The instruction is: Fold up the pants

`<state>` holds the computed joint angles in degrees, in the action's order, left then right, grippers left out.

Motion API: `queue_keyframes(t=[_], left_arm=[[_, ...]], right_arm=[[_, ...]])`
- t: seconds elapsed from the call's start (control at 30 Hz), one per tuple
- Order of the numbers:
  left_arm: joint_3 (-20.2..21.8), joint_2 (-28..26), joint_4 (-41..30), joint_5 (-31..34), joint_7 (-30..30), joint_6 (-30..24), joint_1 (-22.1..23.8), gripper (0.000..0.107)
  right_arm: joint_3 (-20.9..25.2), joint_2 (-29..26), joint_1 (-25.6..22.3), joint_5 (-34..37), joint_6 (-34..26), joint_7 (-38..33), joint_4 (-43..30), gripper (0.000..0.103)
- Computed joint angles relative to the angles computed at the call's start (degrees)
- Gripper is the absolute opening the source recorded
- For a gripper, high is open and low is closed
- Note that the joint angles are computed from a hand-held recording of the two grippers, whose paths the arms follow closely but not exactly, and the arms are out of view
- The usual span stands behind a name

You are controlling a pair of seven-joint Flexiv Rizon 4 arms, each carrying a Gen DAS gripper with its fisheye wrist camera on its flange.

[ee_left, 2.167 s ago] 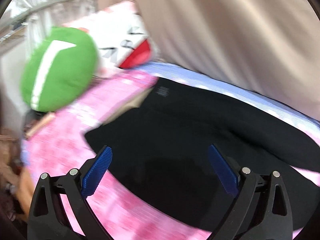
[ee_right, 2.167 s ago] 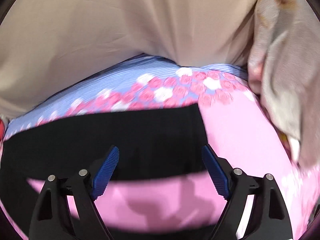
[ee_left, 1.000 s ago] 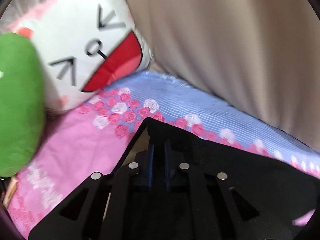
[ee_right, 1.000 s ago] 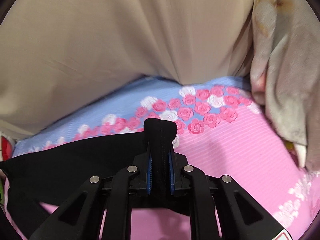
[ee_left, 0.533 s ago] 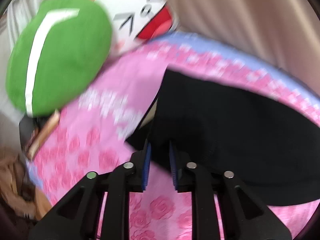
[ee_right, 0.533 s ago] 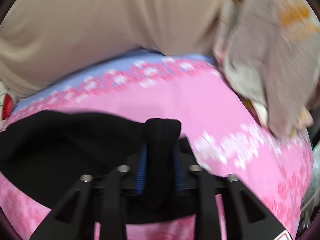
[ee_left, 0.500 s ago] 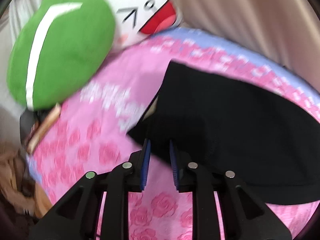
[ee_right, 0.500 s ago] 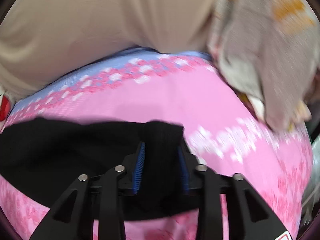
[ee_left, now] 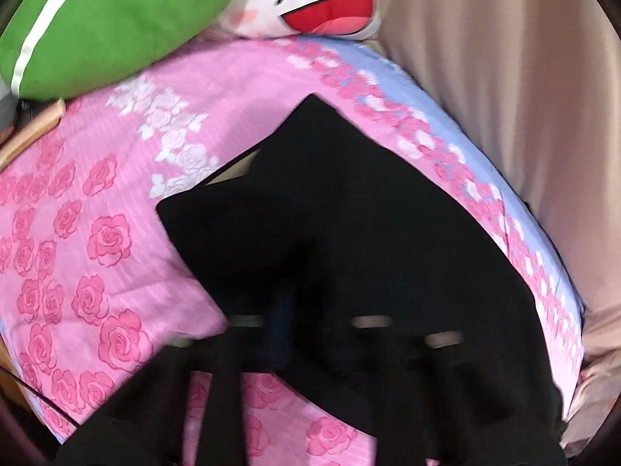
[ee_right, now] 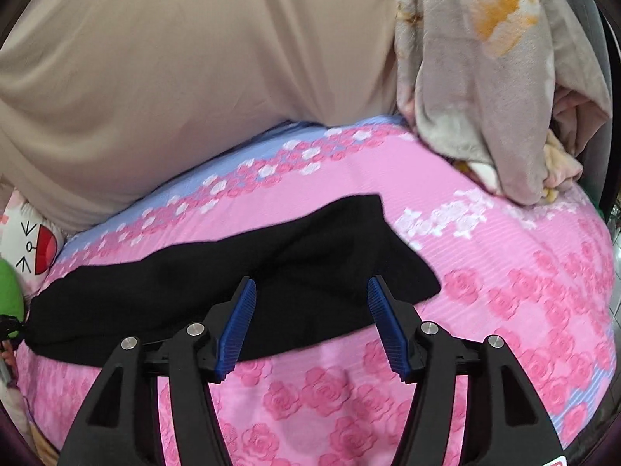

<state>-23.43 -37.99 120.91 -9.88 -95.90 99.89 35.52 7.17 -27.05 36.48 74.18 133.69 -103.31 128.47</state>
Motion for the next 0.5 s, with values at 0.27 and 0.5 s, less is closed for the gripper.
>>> queue_keyframes(t=[0.27,0.5], left_arm=[[0.12,1.31,4.46,3.87,-1.30,0.46,3.31,0.008],[4.97,1.53,3.52,1.86,-1.37,0.72,-2.21,0.008]], right_arm=[[9.45,-4.80,-10.38,-28.24,6.57,33.02,8.39,0.059],[3.00,-6.83,-16.89,-48.35,-12.97,44.30,-0.04,0.056]])
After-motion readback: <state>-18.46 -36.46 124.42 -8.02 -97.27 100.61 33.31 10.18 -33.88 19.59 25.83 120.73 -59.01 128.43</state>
